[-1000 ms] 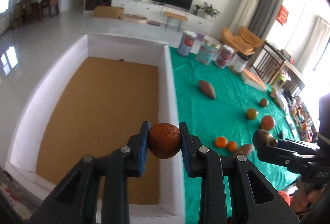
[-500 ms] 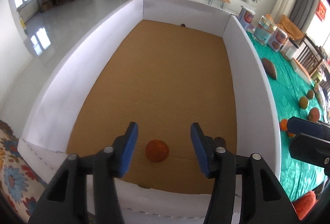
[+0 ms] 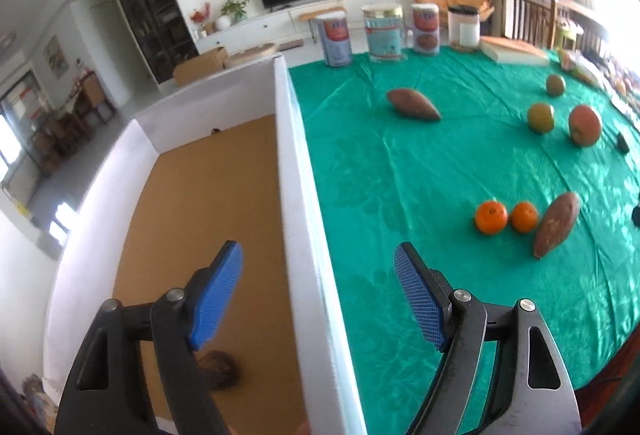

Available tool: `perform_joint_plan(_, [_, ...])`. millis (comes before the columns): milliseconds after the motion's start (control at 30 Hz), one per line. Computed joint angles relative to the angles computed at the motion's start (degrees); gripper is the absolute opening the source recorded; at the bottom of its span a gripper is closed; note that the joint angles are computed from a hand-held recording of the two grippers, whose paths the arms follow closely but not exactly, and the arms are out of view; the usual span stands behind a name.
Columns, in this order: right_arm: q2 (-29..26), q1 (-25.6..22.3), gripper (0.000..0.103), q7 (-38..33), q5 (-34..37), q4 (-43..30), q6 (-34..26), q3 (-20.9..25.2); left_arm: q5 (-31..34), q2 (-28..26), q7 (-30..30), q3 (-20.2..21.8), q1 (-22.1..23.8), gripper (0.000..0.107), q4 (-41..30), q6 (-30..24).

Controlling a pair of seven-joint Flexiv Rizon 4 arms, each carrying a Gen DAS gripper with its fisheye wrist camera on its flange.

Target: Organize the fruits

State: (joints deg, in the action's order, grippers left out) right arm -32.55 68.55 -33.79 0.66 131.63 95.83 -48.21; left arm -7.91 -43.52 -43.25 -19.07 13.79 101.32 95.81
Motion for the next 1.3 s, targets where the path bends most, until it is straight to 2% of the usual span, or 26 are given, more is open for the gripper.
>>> perform_joint_plan(33, [-0.59, 3.21, 0.076, 1.06, 0.36, 1.74, -3.57, -4.59, 1.25, 0.10, 0.15, 1.62, -1.20, 0.079, 0.63, 3.11])
perform_joint_plan(67, [-0.78, 4.83, 0.081, 2.25, -0.05, 3.04, -7.40, -7.63, 2.35, 0.02, 0.27, 1.37, -0.80, 0.079, 1.36, 5.75])
perform_joint_plan(100, [-0.82, 4.98, 0.082, 3.67, -0.50, 4.02, -10.12, -9.08, 2.89, 0.24, -0.14, 1.67, -0.62, 0.079, 1.76, 6.18])
perform_joint_plan(167, [-1.17, 3.63, 0.083, 6.74, -0.26, 5.95, -11.58, -9.72, 2.60, 1.22, -0.79, 1.21, 0.48, 0.079, 2.06, 2.38])
perform_joint_plan(200, [-0.99, 2.46, 0.083, 8.60, -0.13, 6.23, -13.55, -9.47, 2.44, 1.70, -0.66, -0.15, 2.02, 0.079, 2.65, 1.05])
perform_joint_plan(267, [-0.39, -1.57, 0.083, 12.56, 1.28, 6.69, -15.29, -6.83, 1.95, 2.13, -0.83, -0.23, 2.65, 0.079, 3.48, 0.99])
perform_joint_plan(367, [-0.56, -9.52, 0.083, 14.37, 2.47, 5.64, -13.04, -0.02, 1.36, 2.27, -0.92, -0.79, 3.04, 0.079, 3.70, 0.43])
perform_joint_plan(433, [-1.52, -10.12, 0.083, 14.74, 0.30, 6.23, -10.50, 0.36, 0.69, 2.44, -1.83, -0.68, 2.62, 0.079, 3.93, 1.42])
perform_joint_plan(500, [-2.17, -10.90, 0.083, 14.75, -1.65, 6.18, -8.74, 1.28, 1.21, 2.58, -4.85, -0.21, 1.70, 0.079, 4.62, 5.97])
perform_joint_plan(567, [-3.50, -11.93, 0.083, 14.71, -2.55, 5.96, -5.43, 2.20, 3.92, 2.51, -6.47, -4.40, 4.76, 0.079, 6.70, 12.45])
perform_joint_plan(633, [-5.36, -14.39, 0.086, 13.43, -2.50, 4.64, -3.23, 3.76, 8.60, 2.08, -9.09, -11.20, 10.08, 0.083, 8.47, 14.98])
perform_joint_plan(733, [-8.81, -15.39, 0.094, 11.69, -2.31, 1.88, -3.99, 3.42, 14.20, 0.07, -12.49, -22.98, 18.65, 0.086, 10.32, 10.93])
perform_joint_plan(800, [-10.76, -15.48, 0.095, 11.06, -2.31, 0.59, -4.00, 2.61, 14.98, -0.60, -13.38, -25.53, 19.48, 0.086, 10.69, 7.26])
perform_joint_plan(833, [-11.60, -16.06, 0.101, 10.74, -2.16, -0.13, -3.80, 2.79, 15.00, -1.08, -13.16, -26.29, 19.34, 0.086, 10.92, 6.07])
perform_joint_plan(933, [-14.73, -16.29, 0.103, 10.28, -1.94, -2.19, -4.17, 1.41, 14.54, -3.05, -12.13, -25.43, 16.35, 0.086, 10.72, 5.60])
perform_joint_plan(1067, [-15.27, -19.75, 0.103, 10.24, -2.24, -5.37, -5.82, 2.45, 11.62, -4.76, -11.49, -22.06, 10.71, 0.086, 8.39, 3.11])
perform_joint_plan(1167, [-15.40, -20.19, 0.103, 10.38, -2.58, -5.51, -5.46, 2.61, 10.14, -6.46, -10.48, -18.89, 6.95, 0.086, 6.22, 3.28])
perform_joint_plan(1300, [-15.47, -20.29, 0.103, 10.47, -2.71, -5.58, -5.45, 2.64, 7.59, -8.18, -9.66, -16.49, 4.96, 0.086, 4.14, 0.51])
